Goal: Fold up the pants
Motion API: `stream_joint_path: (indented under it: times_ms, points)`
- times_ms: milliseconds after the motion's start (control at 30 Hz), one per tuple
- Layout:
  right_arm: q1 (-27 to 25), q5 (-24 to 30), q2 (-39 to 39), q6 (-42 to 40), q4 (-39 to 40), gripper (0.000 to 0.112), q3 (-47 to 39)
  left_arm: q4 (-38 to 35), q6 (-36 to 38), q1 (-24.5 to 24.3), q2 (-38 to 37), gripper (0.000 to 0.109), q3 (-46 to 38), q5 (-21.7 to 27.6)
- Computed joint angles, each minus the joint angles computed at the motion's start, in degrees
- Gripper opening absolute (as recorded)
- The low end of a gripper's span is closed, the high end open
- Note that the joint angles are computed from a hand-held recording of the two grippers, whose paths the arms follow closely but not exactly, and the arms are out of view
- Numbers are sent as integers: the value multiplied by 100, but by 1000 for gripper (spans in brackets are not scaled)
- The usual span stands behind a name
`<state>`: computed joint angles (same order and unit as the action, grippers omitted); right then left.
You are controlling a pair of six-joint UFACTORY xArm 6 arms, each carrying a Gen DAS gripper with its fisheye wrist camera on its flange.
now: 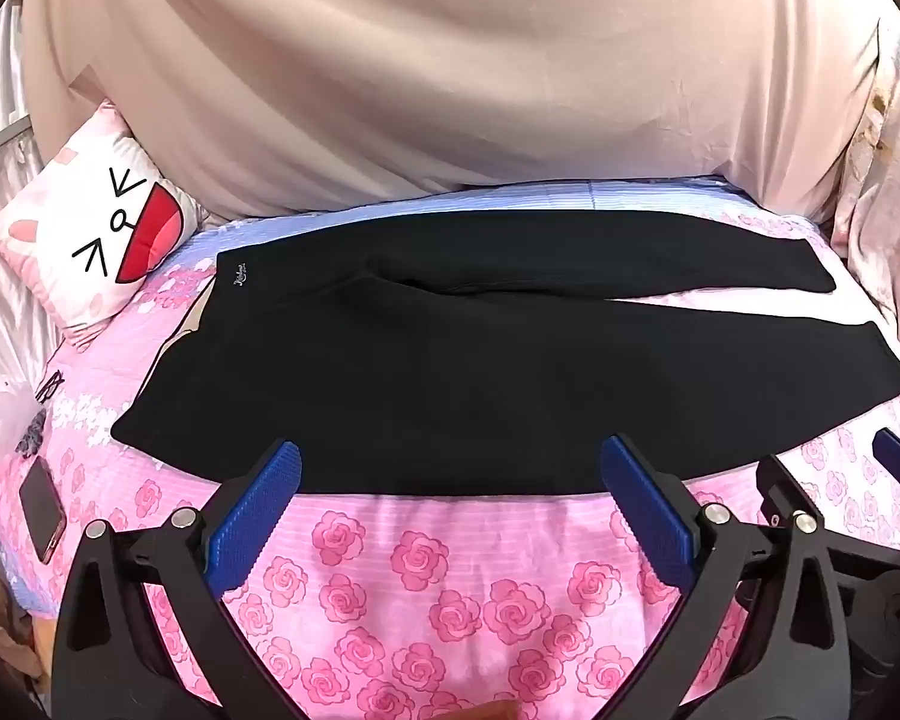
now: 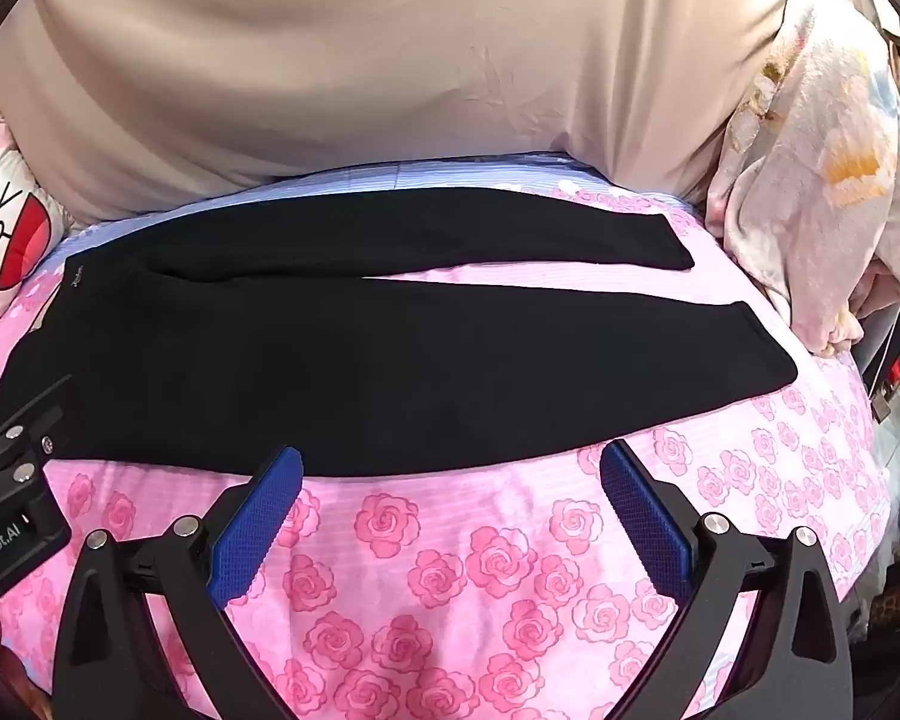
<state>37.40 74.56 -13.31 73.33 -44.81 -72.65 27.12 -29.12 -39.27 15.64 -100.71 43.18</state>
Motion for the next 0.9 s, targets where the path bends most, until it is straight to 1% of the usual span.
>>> stream_joint_path:
  times_ms: [167, 233, 300, 367, 433, 467, 767, 900]
  points:
    - [-19, 1, 67, -6, 16, 98, -60, -19, -3, -36, 128, 98, -158, 128]
    - [-36, -21, 92, -7, 38, 98, -90, -189, 97, 52, 50, 98, 27, -46]
    - [-89, -40, 173, -52, 43, 98, -162, -87, -11, 53, -31, 98, 191, -178]
    - [-98, -36, 221, -61, 38, 98, -225, -167, 85, 55, 67, 98, 29, -62]
    - [-110, -49, 269, -62, 43, 98, -287, -32, -9, 29, 16, 98, 189, -165]
    - [-39, -81, 115, 33, 16, 98, -72, -22, -23, 25, 23, 98, 195, -164]
    - [-54, -73, 28, 7, 41, 98, 36, 2, -104, 2, 5, 98, 331, -234]
    - [-75, -67, 29, -25, 82, 98, 55, -37, -70, 6, 41, 98, 297, -189]
